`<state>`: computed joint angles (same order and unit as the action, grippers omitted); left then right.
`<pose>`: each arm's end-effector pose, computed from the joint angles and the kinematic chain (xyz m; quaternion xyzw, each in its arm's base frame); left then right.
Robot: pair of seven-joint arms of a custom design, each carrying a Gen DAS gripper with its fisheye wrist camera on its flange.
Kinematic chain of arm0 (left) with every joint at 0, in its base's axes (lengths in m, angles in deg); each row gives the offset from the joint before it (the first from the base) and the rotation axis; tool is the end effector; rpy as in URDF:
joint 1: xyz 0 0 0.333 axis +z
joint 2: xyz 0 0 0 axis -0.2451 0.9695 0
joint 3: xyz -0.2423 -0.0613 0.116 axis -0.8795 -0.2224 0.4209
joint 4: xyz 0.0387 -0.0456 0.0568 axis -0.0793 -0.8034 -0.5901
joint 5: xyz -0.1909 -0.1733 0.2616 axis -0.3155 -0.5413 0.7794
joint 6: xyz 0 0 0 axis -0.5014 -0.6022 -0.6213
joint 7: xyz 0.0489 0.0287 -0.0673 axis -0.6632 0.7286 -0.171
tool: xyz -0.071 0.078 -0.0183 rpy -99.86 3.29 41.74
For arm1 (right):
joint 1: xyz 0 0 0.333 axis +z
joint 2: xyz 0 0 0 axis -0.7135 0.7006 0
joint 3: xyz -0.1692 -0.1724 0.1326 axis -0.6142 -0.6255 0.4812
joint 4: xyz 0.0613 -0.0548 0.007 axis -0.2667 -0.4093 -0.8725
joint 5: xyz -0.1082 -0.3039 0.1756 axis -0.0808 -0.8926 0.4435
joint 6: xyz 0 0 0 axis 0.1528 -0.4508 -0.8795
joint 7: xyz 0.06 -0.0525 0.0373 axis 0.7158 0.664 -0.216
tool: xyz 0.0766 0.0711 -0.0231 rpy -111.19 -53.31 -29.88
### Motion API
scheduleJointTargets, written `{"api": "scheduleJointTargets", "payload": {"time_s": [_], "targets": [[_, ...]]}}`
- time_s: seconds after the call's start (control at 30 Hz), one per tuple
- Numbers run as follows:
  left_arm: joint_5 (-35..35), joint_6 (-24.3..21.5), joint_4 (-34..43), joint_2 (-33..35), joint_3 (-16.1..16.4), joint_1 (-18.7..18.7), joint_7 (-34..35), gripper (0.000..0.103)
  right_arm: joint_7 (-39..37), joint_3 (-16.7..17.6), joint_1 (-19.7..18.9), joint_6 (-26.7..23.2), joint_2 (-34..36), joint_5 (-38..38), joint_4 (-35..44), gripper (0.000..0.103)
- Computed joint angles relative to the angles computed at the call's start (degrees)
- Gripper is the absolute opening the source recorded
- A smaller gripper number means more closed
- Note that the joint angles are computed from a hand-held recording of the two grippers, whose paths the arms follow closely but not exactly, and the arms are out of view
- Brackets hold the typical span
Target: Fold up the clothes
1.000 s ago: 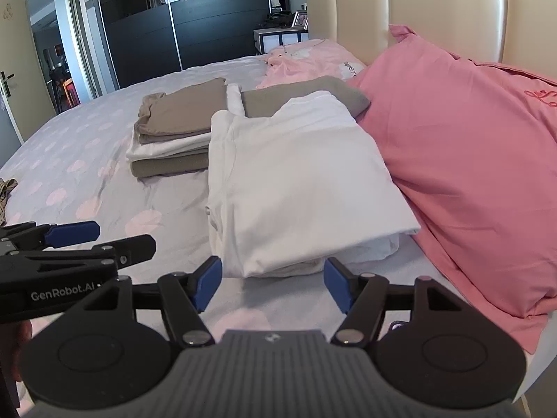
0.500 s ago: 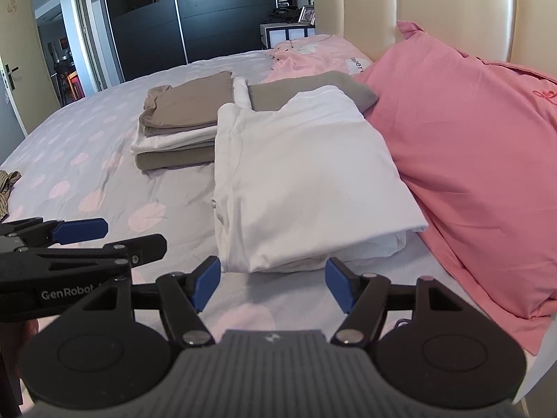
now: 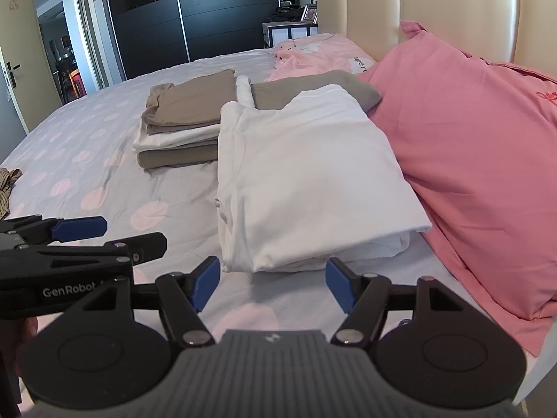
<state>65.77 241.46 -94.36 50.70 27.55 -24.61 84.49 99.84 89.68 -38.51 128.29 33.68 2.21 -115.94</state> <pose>0.4279 -0.2366 0.4645 -0.6031 0.6802 -0.3353 0.2474 0.4213 0.0617 0.4742 -0.6907 0.5993 -0.2239 0.3371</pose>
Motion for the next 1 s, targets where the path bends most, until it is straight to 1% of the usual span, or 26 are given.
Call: {"api": "scheduleJointTargets", "payload": {"time_s": [1.0], "targets": [[-0.7, -0.3, -0.4, -0.6, 0.2, -0.2, 1.5, 0.074, -0.7, -0.5, 0.4, -0.5, -0.1, 0.5, 0.0, 0.070]]}}
